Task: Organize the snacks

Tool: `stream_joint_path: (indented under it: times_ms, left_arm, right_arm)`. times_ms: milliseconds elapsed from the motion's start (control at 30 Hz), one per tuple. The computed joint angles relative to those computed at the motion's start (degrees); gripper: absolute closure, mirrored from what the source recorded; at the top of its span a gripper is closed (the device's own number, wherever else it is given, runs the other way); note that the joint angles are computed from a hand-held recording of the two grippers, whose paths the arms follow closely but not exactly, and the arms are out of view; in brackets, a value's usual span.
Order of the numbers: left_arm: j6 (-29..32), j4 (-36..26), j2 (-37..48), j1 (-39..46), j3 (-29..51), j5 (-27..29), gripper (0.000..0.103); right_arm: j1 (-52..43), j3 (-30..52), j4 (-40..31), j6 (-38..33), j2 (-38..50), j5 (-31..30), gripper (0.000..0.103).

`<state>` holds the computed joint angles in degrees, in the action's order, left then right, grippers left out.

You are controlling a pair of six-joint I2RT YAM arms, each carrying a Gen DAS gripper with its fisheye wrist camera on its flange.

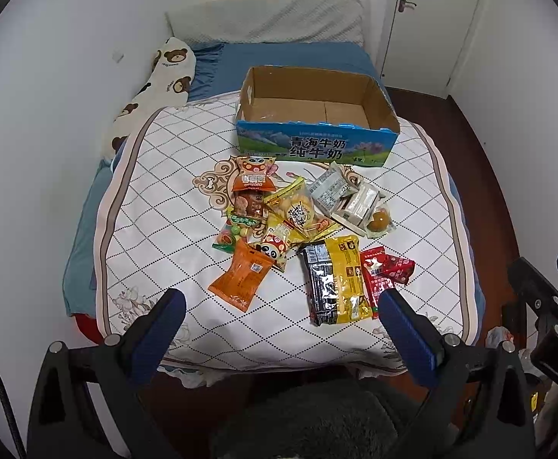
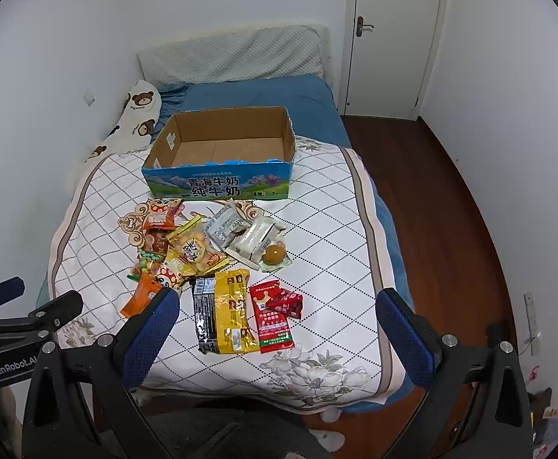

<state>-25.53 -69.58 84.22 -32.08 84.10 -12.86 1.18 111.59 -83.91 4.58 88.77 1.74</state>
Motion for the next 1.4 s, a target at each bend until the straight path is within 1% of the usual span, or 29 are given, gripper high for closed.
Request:
stream_joint_path:
  times_ms: [667, 1400]
  left_arm:
    - [0.37, 0.63, 0.01, 0.38, -0.69, 0.57, 0.0]
    - [2.54, 0.6, 0.34, 2.86, -0.6, 1.47, 0.0]
  right_arm:
    - [0.45, -0.96, 0.35, 0.22, 0.35, -0.3, 0.0]
    - [1.07, -0.91, 0.93, 0.86, 1.26, -0.41, 0.0]
